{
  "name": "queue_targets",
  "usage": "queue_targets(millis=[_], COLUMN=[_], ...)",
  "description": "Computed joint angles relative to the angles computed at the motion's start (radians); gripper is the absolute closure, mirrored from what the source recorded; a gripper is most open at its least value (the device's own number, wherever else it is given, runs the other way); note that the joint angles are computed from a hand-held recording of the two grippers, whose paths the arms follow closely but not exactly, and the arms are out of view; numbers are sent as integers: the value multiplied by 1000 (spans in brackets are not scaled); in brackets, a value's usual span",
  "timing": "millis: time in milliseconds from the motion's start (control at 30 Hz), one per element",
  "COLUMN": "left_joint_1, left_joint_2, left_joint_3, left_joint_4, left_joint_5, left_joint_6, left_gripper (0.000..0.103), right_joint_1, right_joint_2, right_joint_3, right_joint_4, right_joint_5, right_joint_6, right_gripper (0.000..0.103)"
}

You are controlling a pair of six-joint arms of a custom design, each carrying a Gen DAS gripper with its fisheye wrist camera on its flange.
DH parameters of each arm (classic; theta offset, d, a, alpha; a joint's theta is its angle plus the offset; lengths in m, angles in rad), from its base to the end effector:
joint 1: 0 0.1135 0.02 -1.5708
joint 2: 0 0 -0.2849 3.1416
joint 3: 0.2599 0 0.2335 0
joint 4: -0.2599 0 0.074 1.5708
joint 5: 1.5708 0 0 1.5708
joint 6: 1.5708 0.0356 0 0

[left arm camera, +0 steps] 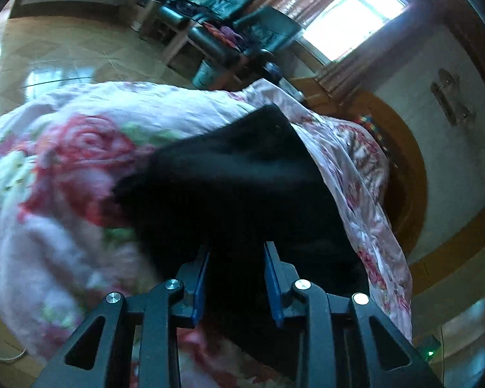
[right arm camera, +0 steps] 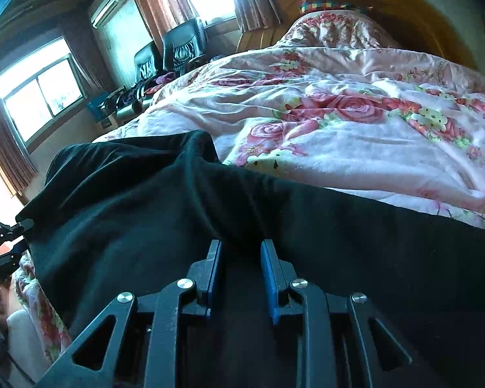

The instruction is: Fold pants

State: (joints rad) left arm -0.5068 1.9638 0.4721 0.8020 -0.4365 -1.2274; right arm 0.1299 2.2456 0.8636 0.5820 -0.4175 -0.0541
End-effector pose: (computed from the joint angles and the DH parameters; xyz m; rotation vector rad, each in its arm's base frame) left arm 0.2597 -0.1270 0.0889 -0.9975 1.9909 -0.4783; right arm 0.3685 0.0627 0.0491 -0.4146 2.3084 0.5305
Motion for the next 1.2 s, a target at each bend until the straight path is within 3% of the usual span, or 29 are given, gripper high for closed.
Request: queue_targets(millis=[67,200,400,633,800,833,933,967,1033,1067,1133,1200], left_joint_1=[33,69,9,-150,-96,-97,-80,-60,-31,-40,-83,-142], left_joint_2=[13,65,32,-116,-93,-91,-91,-80,-46,-58,-124,-171], left_joint_3=[7,-50,-120,-93,-106,-103,-70,-88,-158,-160,-93,-23], left_joint_4=[19,194,293,40,37,15,-196,-188,-52,-78,-327,-611], left_joint_5=[13,9,-110,-367,-294,-299,-313,-278,-232,-253,-339,-450], left_joint_6=[-15,-63,-26,-68,-134,-160,-326,-381,-443,-462,-510,-649], left_gripper=[71,71,88,90,89,85,80,75,72,72,72,73], right_joint_1=[0,-6,-25,-24,-25,-25,-24,-24,-24,-23,-24,-23], right_joint_2=[1,8,27,28,29,30,32,33,33,33,33,34], right_joint_3=[2,10,37,32,30,30,31,31,31,31,32,30], right_joint_4=[-1,-8,-26,-16,-13,-13,-13,-12,-12,-11,-11,-8], right_joint_5=[-3,-19,-64,-71,-75,-76,-72,-73,-73,-73,-73,-73], right_joint_6=[2,5,17,20,21,22,20,20,20,22,22,24], right_gripper=[78,78,78,78,78,78,78,78,78,78,78,78])
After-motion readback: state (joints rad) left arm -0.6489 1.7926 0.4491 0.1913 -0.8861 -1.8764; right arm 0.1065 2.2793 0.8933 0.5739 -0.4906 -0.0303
